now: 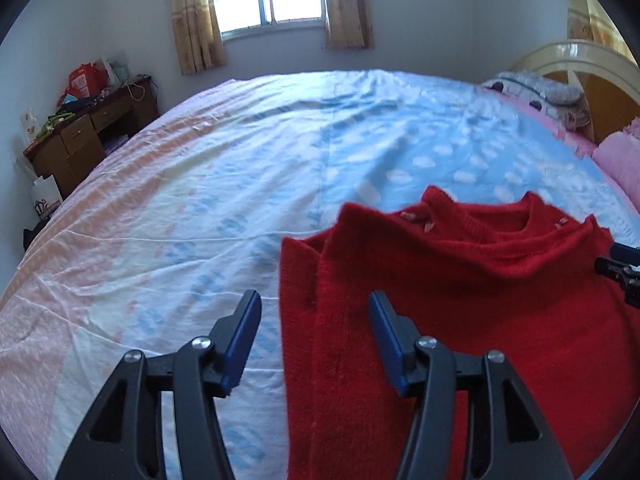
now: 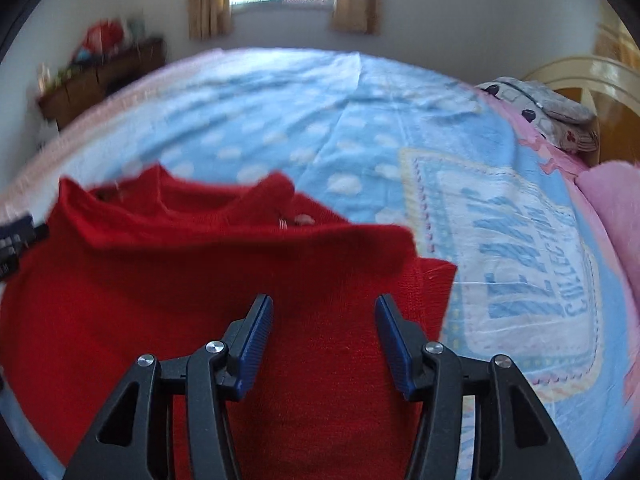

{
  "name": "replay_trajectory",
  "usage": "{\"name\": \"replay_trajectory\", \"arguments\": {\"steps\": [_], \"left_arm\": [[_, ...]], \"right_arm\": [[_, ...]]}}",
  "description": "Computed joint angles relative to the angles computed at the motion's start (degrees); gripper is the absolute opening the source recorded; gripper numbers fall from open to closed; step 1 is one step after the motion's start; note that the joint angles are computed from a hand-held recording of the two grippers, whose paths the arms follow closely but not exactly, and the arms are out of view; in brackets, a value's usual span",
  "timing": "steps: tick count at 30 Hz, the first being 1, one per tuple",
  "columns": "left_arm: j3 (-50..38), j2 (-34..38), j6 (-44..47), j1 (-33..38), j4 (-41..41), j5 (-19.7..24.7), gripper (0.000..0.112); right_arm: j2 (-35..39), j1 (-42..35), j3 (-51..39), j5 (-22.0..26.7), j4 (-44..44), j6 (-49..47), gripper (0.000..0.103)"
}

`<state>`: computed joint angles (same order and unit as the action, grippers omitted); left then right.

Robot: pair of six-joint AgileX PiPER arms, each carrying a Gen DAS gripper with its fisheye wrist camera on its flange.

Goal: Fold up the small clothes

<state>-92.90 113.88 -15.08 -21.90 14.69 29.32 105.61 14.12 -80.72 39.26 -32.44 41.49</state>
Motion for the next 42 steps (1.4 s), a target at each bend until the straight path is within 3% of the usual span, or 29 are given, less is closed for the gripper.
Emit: {"name": "replay_trajectory", "arguments": {"steps": [2,6,14,16,17,19,21,24,28,30,32,34,38,42], "left_arm": [[-3.1,2.2,-3.9,-0.8,4.7,2.4,0.059],[-10.0,6.7,-4.7,-0.6,4.8,8.3,0.064],[-7.9,6.0,-11.5,-2.5,12.9,8.1,0.069],[-5.2,3.4,-12.3,-1.9,11.3,6.7,0.069],[-1.2,0.1,-11.1,-0.8,7.5,3.8,0.069],[5.0,-5.0,-8.8,0.4,3.2,-0.8,0.069],[12.0,-10.4,-7.0,0.4,1.8,-4.7,0.07],[20.7,-15.9,-12.3,-1.5,9.0,-9.5,0.082],[21.2,-13.5,-15.9,-4.1,14.0,-7.8,0.082],[19.3,-10.9,-15.4,-4.2,13.1,-5.0,0.084],[18.4,-10.6,-10.7,-2.6,7.0,-5.1,0.087],[17.8,-10.5,-11.7,-2.1,7.0,-4.6,0.091],[18.1,-10.9,-3.7,0.1,-3.0,-4.8,0.092],[24.0,-15.6,-5.2,1.0,-1.4,-7.8,0.091]], "right_arm": [[2.1,-1.3,-2.9,1.9,2.8,-1.8,0.054],[4.5,-4.8,-5.7,1.8,7.3,-2.1,0.058],[5.2,-5.3,-5.2,-0.8,6.2,-0.4,0.063],[3.6,-5.2,-3.9,-1.7,6.4,-1.2,0.063],[0.7,-5.3,-0.6,-4.4,6.5,-0.8,0.063],[-6.5,-4.9,7.2,-9.2,1.7,6.3,0.063],[-12.6,-3.5,13.2,-10.7,-4.0,13.0,0.063],[-19.9,0.3,20.0,-11.0,-6.3,14.7,0.064],[-21.8,5.6,25.3,-11.0,-2.3,7.6,0.064],[-20.1,6.7,27.4,-9.6,-6.0,11.4,0.064],[-22.1,3.4,31.9,-16.0,-5.7,13.7,0.064],[-23.5,2.1,33.7,-18.3,-4.2,14.1,0.064],[-23.5,7.7,35.2,-13.9,-19.3,27.6,0.064],[-24.6,6.9,35.2,-13.9,-15.6,24.6,0.064]]}}
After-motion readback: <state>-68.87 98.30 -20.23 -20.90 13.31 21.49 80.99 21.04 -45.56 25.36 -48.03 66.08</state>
